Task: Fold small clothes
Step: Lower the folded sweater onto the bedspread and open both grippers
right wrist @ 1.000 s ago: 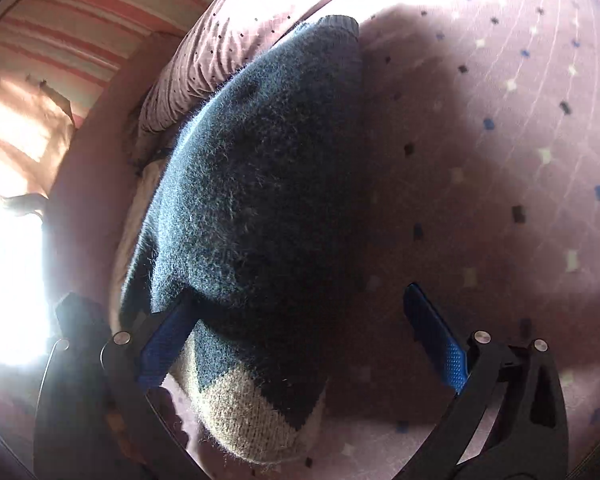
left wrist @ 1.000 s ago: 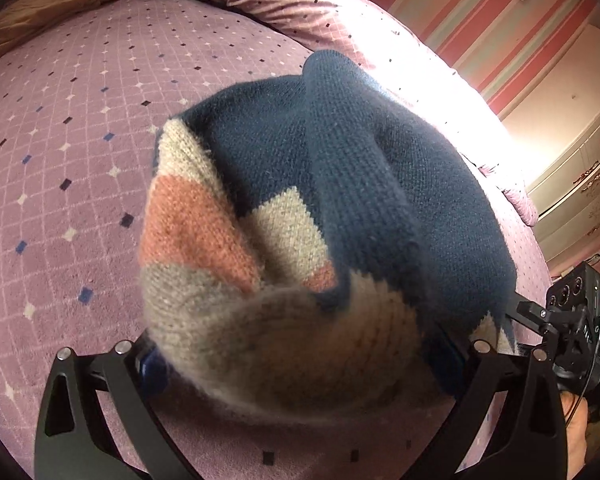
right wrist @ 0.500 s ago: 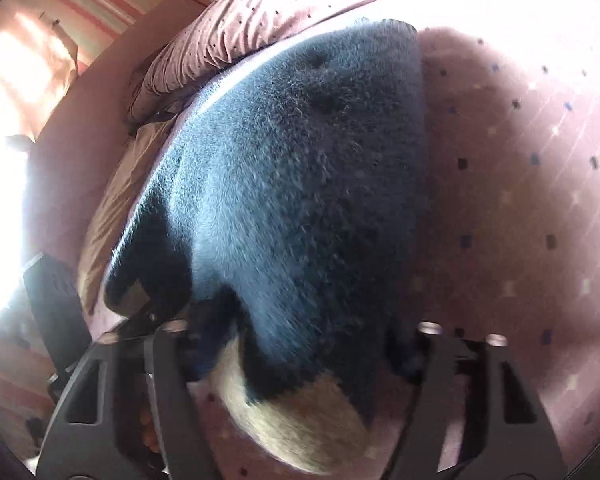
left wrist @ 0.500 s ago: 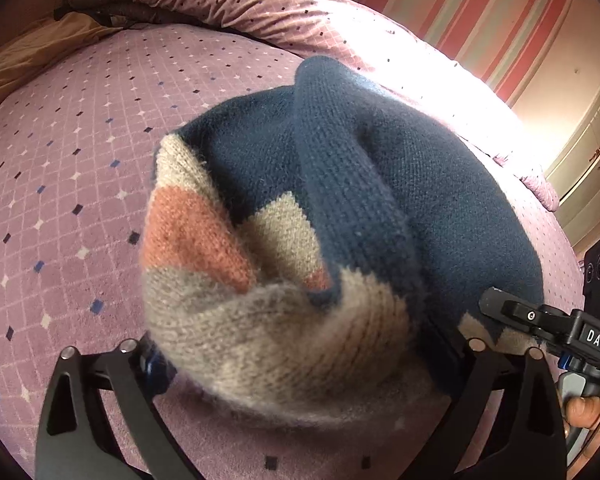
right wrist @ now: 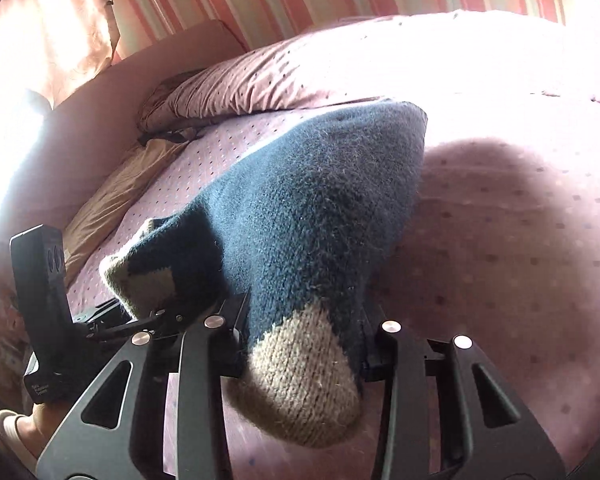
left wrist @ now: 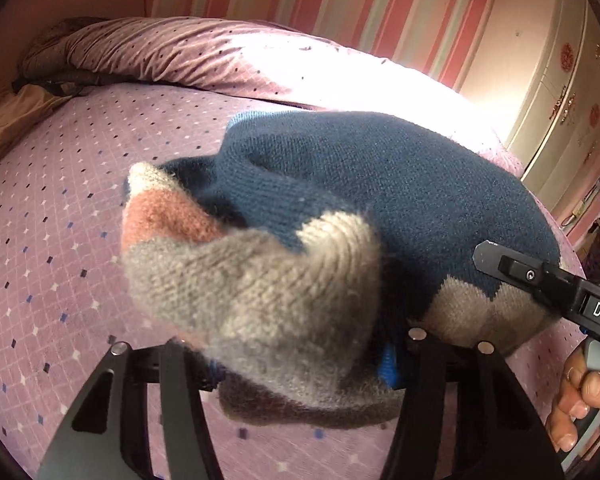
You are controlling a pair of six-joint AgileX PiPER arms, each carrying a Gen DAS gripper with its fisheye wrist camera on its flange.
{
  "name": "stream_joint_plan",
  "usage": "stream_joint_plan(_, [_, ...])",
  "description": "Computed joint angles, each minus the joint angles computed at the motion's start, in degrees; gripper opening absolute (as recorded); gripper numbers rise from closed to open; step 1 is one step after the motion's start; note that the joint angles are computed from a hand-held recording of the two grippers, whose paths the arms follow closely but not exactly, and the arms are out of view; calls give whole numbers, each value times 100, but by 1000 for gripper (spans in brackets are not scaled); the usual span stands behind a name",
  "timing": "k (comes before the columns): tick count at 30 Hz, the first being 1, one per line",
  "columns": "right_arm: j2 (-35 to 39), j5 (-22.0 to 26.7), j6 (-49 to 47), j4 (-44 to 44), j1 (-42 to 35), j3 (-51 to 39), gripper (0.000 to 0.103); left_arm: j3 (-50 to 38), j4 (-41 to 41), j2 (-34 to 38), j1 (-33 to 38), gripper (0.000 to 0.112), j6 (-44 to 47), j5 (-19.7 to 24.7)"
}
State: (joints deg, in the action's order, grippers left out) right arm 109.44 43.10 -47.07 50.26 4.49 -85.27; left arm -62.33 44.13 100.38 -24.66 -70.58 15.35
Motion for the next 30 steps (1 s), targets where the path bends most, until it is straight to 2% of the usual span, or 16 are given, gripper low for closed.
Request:
stream_joint_plan(4, [-1053,148,-752,182,-802,1204,38,-108,752,-112,-1224,57,-1331,705])
stream_joint_plan(7, [-1838,418,-1270,278,-1616,2136,38,-462,817,60,-2247,57,-1847,1402])
stream_joint_plan(9, [-2159,810,-1770,324,-2425,2588,38,-831,684,330,-2825,57,-1915,1766])
stream_joint_plan(12, [-1993,1421,-2696,514,-3636,2770,38,-1514,706,923,-3420,57,-2134,2123])
stream_joint_plan(15, [-1444,1809,-3407,631,-4463,2714,40,-2164,689,1472,-3796,57,-2358,2534])
stream_joint_plan(16, [-1296,1778,-3444,595,-4488,2717,42,-2283,687,1586,-3898,59,-2452,2702])
stream_joint_plan(18, [-1188,1727,-3685,462,-4769,2811,58,-2188,755,1586,-4012,63,-2850,2817])
stream_joint_plan(19, [-1352,1498,-3888,460,-4785,3002,62,-2039,856,1497,-4061,67,-3093,2846])
stream_joint_plan(21, [-2028,900,-4426,755,-4793,3553,89,-1818,1041,1276,-4216,69,-3409,3087])
stream_joint_plan(23, [-2705,719,-4968,1071,-4967,3983,100,-1674,1253,1032,-4476,70,-3587,3537])
stream_joint_plan(26, [-3546,642,-5427,1444,-5184,4446,100,-1482,1475,705,-4671,76,-3827,4156])
stream_joint_plan(27, [-3798,445,-5385,1521,-5069,4590,100,-1457,1481,634,-4704,79,-3874,4322])
stream_joint_plan(28, [-4001,184,-5154,1514,-4782,4682,100,-1374,1453,553,-4699,84,-3894,4440])
stream_joint_plan(30, [-4102,7,-4862,1393,-4532,4715,100,-1088,1248,360,-4601,84,-3914,4407])
